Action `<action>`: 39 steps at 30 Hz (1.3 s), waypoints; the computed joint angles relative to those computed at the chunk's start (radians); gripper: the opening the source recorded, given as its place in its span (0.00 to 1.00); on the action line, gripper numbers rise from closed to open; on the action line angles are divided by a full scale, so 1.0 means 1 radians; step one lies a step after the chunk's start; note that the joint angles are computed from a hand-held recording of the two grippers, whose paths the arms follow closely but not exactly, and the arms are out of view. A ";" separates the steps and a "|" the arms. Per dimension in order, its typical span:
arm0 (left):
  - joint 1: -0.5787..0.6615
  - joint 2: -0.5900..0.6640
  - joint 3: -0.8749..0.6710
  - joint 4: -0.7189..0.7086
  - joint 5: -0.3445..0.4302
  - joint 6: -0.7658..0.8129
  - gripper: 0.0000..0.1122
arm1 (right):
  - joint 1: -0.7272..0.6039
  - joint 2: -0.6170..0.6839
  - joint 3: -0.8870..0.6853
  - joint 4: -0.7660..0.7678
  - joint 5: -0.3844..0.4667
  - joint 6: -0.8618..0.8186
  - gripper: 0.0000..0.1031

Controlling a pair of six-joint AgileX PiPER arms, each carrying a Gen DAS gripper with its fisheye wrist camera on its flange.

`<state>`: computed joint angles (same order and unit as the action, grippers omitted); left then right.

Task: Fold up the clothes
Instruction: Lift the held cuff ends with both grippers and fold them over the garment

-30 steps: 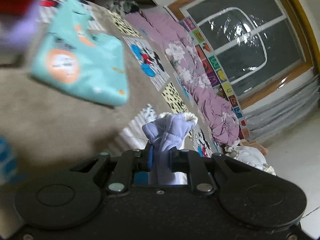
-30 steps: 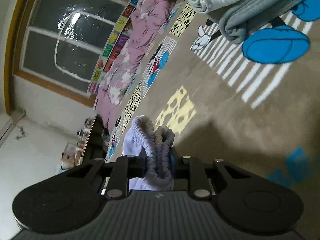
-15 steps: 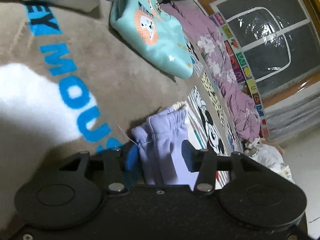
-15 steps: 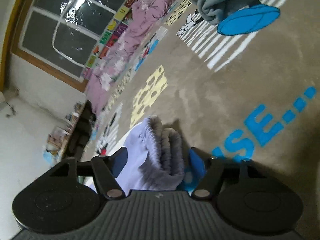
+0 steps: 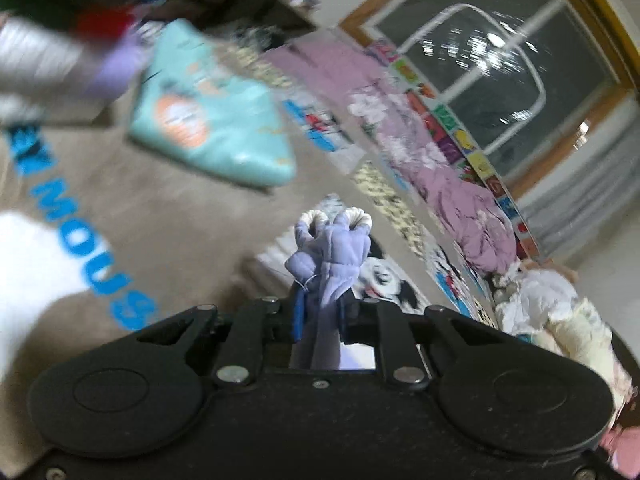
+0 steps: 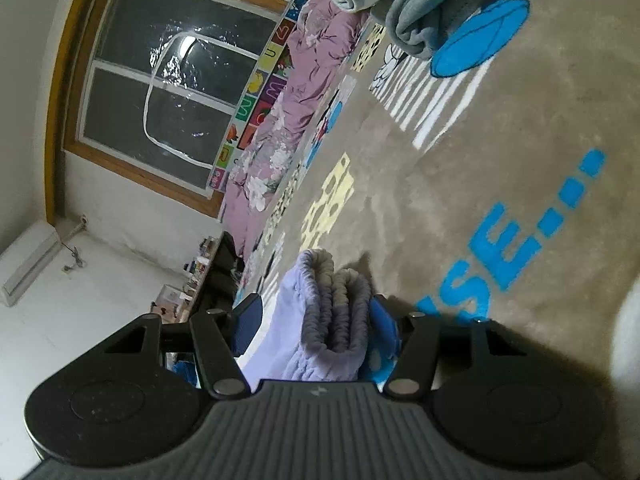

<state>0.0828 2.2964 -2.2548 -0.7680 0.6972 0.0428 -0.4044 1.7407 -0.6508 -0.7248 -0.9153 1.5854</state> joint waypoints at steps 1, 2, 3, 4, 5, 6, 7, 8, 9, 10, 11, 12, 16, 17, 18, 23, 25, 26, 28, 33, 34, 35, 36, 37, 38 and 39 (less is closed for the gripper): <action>-0.018 -0.017 0.002 0.018 -0.006 0.000 0.12 | -0.011 0.014 0.006 0.009 -0.038 0.016 0.58; -0.039 -0.035 0.004 0.037 -0.014 0.003 0.12 | -0.022 0.029 0.012 0.018 -0.075 0.033 0.58; -0.063 -0.051 0.003 0.065 -0.023 0.001 0.12 | -0.032 0.043 0.019 0.027 -0.113 0.050 0.57; -0.088 -0.063 -0.005 0.097 -0.028 -0.006 0.12 | -0.042 0.057 0.027 0.033 -0.146 0.062 0.56; -0.110 -0.071 -0.017 0.132 -0.029 -0.016 0.12 | -0.045 0.060 0.028 0.035 -0.155 0.071 0.56; -0.139 -0.088 -0.007 0.168 -0.047 -0.006 0.12 | -0.048 0.062 0.029 0.036 -0.162 0.078 0.56; -0.169 -0.105 0.002 0.209 -0.065 0.001 0.12 | -0.049 0.061 0.027 0.032 -0.159 0.078 0.56; -0.206 -0.125 0.024 0.267 -0.096 0.010 0.12 | -0.050 0.061 0.023 0.026 -0.158 0.081 0.56; -0.241 -0.142 0.041 0.327 -0.122 0.013 0.12 | -0.051 0.062 0.020 0.021 -0.159 0.083 0.57; -0.266 -0.158 0.068 0.356 -0.147 0.021 0.12 | -0.055 0.069 0.020 0.021 -0.172 0.091 0.57; -0.291 -0.168 0.084 0.382 -0.162 0.024 0.12 | -0.059 0.076 0.020 0.021 -0.184 0.099 0.57; -0.316 -0.175 0.099 0.411 -0.176 0.024 0.12 | -0.064 0.083 0.019 0.021 -0.197 0.107 0.57; -0.413 -0.169 0.112 0.527 -0.205 0.002 0.11 | -0.074 0.103 0.019 0.024 -0.230 0.124 0.57; -0.437 -0.163 0.111 0.553 -0.209 -0.004 0.11 | -0.073 0.103 0.017 0.023 -0.228 0.124 0.57; -0.460 -0.157 0.109 0.579 -0.213 -0.011 0.11 | -0.072 0.103 0.015 0.021 -0.225 0.124 0.57; -0.568 -0.136 0.122 0.700 -0.253 -0.052 0.11 | -0.076 0.109 0.012 0.014 -0.233 0.136 0.57; -0.614 -0.124 0.123 0.785 -0.265 -0.088 0.11 | -0.078 0.112 0.013 0.015 -0.241 0.141 0.57; -0.634 -0.118 0.129 0.826 -0.275 -0.101 0.11 | -0.079 0.114 0.013 0.014 -0.245 0.143 0.57; -0.673 -0.124 0.170 0.900 -0.303 -0.126 0.11 | -0.080 0.118 0.011 0.014 -0.248 0.143 0.57; -0.740 -0.121 0.264 1.106 -0.369 -0.205 0.11 | -0.085 0.127 0.009 0.009 -0.260 0.146 0.57; -0.751 -0.122 0.287 1.155 -0.385 -0.230 0.11 | -0.087 0.129 0.009 0.008 -0.263 0.146 0.57; -0.762 -0.122 0.308 1.202 -0.399 -0.254 0.11 | -0.088 0.130 0.008 0.007 -0.265 0.147 0.57; -0.768 -0.126 0.327 1.210 -0.409 -0.250 0.11 | -0.087 0.129 0.008 0.007 -0.264 0.148 0.57; -0.773 -0.133 0.348 1.210 -0.423 -0.241 0.11 | -0.087 0.128 0.008 0.006 -0.262 0.148 0.57; -0.781 -0.136 0.366 1.235 -0.436 -0.245 0.11 | -0.086 0.126 0.007 0.005 -0.259 0.148 0.57; -0.788 -0.138 0.380 1.258 -0.447 -0.248 0.11 | -0.086 0.125 0.006 0.004 -0.256 0.147 0.57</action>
